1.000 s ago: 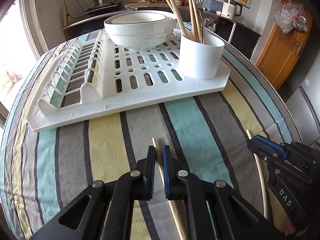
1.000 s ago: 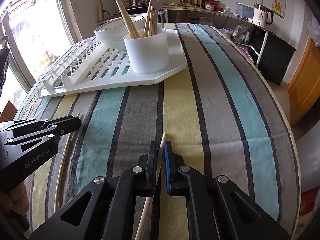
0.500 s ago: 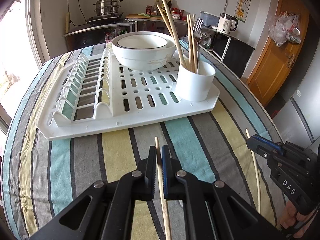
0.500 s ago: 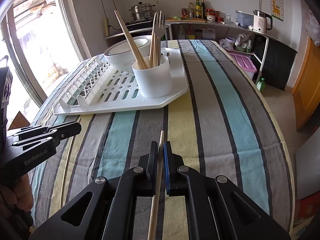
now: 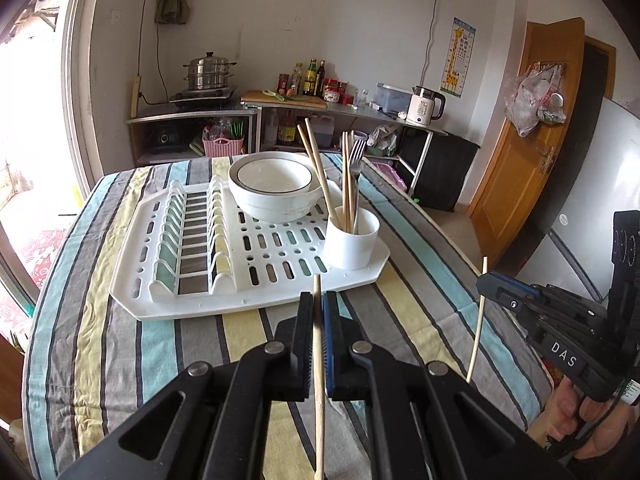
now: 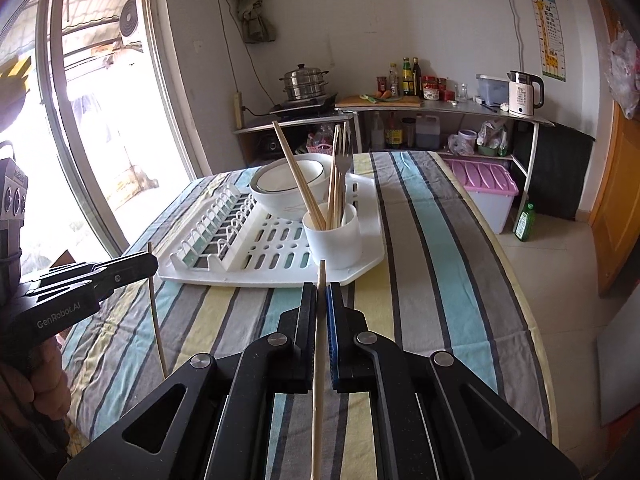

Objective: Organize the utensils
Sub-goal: 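Lift the held chopsticks in both tools up over the white cup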

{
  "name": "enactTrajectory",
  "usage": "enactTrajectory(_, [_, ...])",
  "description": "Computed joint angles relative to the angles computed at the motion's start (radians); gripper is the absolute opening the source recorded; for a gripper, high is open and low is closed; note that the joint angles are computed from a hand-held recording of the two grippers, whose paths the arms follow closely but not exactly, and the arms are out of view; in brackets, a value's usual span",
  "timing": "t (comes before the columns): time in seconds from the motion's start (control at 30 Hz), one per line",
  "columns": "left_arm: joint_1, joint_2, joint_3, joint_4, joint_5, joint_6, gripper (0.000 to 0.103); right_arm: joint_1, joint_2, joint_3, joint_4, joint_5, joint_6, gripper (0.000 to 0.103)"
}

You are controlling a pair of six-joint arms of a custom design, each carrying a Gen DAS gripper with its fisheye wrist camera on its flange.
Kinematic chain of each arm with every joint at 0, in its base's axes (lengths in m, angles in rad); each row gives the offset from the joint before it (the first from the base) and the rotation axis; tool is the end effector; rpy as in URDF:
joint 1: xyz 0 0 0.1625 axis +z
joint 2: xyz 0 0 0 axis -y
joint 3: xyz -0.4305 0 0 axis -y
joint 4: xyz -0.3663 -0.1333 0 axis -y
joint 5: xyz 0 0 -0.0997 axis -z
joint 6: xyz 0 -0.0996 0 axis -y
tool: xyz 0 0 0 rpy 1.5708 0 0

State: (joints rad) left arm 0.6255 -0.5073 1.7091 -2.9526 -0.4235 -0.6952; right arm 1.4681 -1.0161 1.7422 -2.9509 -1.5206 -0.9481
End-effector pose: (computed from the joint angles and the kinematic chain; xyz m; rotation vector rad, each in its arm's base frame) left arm -0.3664 -0.5411 0.0076 0.1475 2.2046 -1.1781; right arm 0.0719 -0.6511 0.2669 1.1430 -2.4842 0.8368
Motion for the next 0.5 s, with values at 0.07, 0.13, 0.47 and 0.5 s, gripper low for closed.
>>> enactTrajectory(0.07, [-0.014,-0.002,0.009,-0.022,0.011,0.014,0.005,-0.002,-0.014,0.015,-0.009,0.020,-0.007,0.005])
enactTrajectory(0.13, [-0.025,-0.001,0.014,-0.043,0.018,0.030,0.005,-0.007,-0.028,0.030,-0.009,0.038,-0.015,0.005])
enactTrajectory(0.47, [-0.061,-0.001,0.050,-0.123,0.029,0.067,0.005,-0.021,-0.070,0.062,-0.005,0.095,-0.032,0.005])
enactTrajectory(0.5, [-0.063,-0.001,0.049,-0.127,0.031,0.071,0.005,-0.020,-0.072,0.062,-0.006,0.099,-0.032,0.005])
